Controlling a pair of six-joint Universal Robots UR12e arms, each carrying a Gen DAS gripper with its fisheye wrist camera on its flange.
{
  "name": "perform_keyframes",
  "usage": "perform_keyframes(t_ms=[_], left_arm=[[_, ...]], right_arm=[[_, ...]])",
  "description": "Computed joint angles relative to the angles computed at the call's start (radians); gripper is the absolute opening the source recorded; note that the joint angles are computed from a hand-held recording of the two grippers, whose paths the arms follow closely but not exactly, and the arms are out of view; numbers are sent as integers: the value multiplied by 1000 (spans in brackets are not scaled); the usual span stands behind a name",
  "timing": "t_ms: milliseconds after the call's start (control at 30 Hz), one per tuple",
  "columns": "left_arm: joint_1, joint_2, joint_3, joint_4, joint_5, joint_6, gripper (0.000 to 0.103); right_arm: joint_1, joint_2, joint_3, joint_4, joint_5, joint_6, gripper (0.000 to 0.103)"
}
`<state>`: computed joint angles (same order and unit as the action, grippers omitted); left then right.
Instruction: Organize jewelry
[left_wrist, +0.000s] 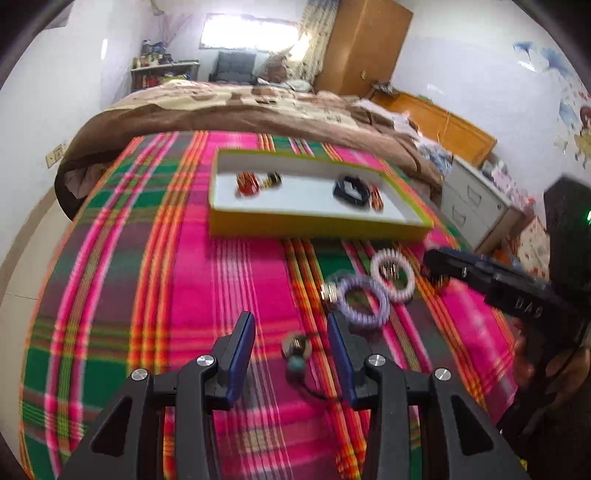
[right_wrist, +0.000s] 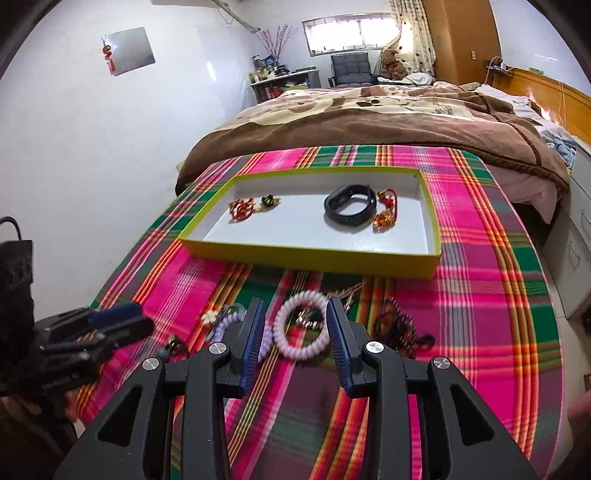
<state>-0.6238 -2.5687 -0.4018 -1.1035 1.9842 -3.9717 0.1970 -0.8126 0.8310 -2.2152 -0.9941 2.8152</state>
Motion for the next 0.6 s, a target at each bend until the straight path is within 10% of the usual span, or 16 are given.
perform_keyframes(t_ms=[600], left_arm=[[-12, -124, 238, -229, 50, 46, 40]], right_arm=[[0, -34, 66, -28, 2, 23, 45]])
